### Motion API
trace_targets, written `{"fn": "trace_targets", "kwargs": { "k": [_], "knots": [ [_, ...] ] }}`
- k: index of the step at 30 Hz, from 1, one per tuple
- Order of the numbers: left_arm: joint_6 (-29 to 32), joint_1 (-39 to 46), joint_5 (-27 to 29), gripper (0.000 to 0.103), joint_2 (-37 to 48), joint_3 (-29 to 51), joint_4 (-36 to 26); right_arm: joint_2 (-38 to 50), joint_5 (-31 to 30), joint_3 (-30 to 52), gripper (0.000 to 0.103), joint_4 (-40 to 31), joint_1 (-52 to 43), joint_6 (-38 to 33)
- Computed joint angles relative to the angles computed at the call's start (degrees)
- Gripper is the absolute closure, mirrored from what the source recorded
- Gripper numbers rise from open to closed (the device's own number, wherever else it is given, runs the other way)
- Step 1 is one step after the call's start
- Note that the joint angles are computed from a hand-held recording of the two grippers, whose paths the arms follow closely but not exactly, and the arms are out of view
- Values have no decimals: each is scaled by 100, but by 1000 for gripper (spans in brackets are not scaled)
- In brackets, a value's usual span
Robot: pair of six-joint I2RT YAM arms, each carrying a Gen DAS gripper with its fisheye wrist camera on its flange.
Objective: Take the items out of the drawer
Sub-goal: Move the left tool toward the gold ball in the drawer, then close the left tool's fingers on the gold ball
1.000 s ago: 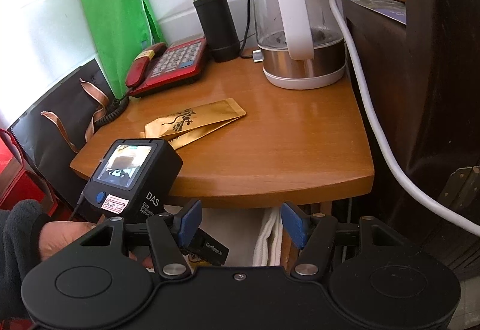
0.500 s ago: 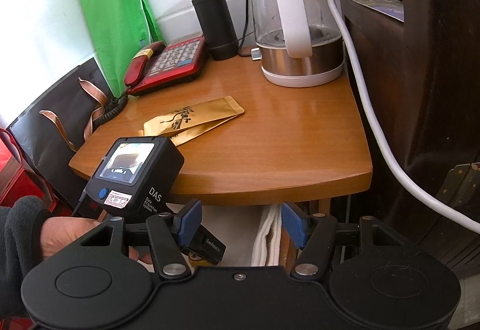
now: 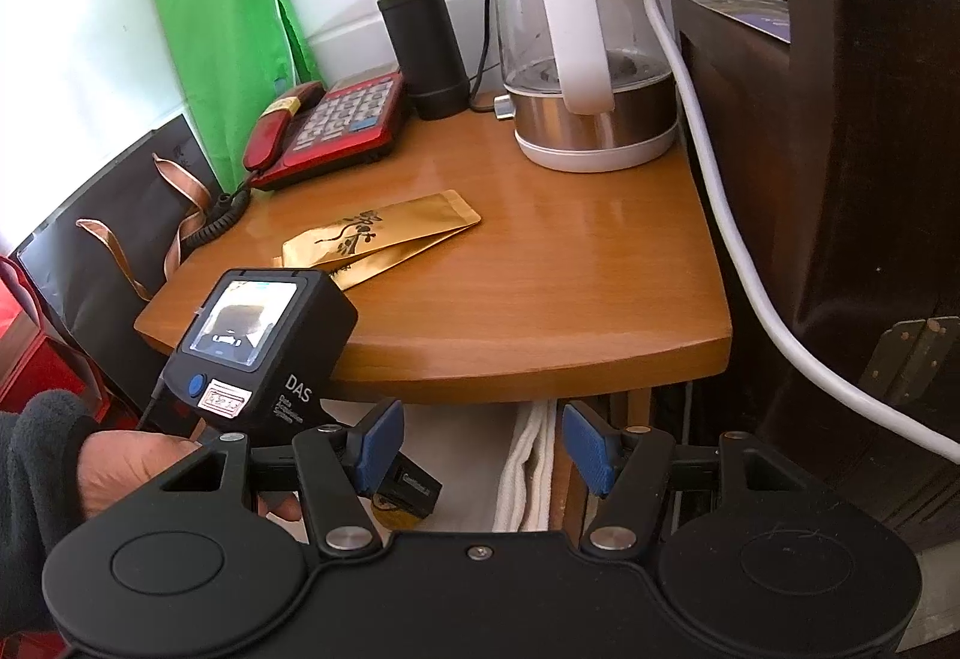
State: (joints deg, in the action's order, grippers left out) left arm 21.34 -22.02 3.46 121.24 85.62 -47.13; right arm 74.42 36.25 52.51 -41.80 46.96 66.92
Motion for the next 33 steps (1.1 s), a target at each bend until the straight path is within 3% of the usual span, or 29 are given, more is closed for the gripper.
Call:
{"fn": "trace_targets", "kwargs": {
  "k": [14,28,31,33],
  "knots": [
    [465,465,304,64,-576,-266,-14,236,-26,243,46,-191,214,277],
    [1128,1363,1022,64,-1151,-130,-674,664,40,785,41,-605,610,746],
    [978,1263,1148,64,-1012,329,-885,766,53,943,41,-693,687,821],
    [1110,1421,1244,64,-1197,27,-724,858,64,1058,41,-758,742,871]
  ]
}}
